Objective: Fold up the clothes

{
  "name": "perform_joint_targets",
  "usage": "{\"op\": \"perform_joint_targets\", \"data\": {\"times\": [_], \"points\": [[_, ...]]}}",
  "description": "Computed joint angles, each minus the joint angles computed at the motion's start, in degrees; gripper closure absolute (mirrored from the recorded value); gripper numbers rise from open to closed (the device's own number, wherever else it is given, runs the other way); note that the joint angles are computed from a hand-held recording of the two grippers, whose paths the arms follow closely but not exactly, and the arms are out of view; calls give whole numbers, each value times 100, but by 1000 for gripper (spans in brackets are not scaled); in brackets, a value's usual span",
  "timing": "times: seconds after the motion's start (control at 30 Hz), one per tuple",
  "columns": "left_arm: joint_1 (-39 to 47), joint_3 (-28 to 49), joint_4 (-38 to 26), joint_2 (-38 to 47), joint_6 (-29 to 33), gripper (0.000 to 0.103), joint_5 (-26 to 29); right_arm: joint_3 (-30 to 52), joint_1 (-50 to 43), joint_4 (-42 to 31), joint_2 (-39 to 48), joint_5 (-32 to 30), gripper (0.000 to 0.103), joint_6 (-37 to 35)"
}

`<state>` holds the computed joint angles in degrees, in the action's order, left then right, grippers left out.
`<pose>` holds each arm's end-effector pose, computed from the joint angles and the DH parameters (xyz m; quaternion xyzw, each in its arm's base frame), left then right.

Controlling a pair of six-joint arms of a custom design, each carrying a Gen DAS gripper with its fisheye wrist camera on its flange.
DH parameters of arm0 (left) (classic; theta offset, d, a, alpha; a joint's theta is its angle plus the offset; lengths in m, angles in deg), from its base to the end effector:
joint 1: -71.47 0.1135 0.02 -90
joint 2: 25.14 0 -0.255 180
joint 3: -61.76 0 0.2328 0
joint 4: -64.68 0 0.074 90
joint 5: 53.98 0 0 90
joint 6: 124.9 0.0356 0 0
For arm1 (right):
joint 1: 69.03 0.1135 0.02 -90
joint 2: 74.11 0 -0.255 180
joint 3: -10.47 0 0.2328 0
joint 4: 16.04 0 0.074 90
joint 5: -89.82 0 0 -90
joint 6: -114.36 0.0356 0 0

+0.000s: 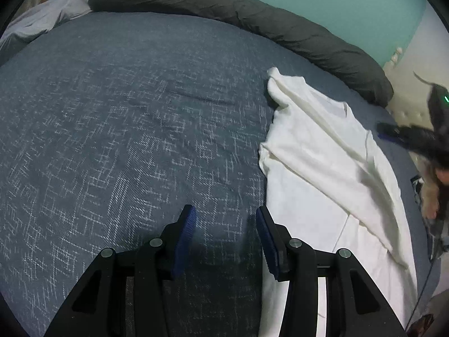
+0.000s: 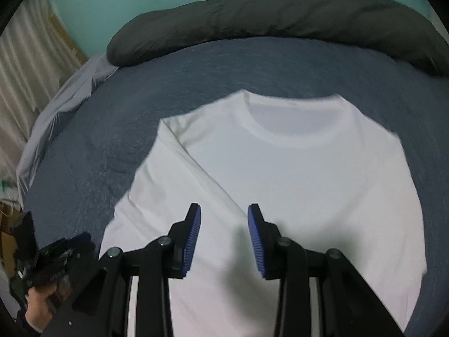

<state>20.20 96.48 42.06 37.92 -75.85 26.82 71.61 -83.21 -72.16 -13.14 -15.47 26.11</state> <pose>0.1159 -0.1354 0.1455 0.0578 0.9381 -0.1876 0.2854 0.1862 -0.0374 0.2474 0.0927 0.9439 0.0950 0.3023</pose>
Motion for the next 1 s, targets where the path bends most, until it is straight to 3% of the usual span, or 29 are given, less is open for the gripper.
{"op": "perform_joint_targets", "data": {"times": [0.23,0.7,0.83,1.0], "points": [[108,11,60,76,75,55,25,1255,1492,707,1893,1022,68,504],[-113,-64,476,399,-33,52,146,3642,2535,332,4599,2149,69,247],[-68,-115,541,374,-30,52,215,3941,2632,274,4954,2483,91,84],[-57,-155,561,319,-62,52,254,4104,2503,428,5001,2752,97,168]]}}
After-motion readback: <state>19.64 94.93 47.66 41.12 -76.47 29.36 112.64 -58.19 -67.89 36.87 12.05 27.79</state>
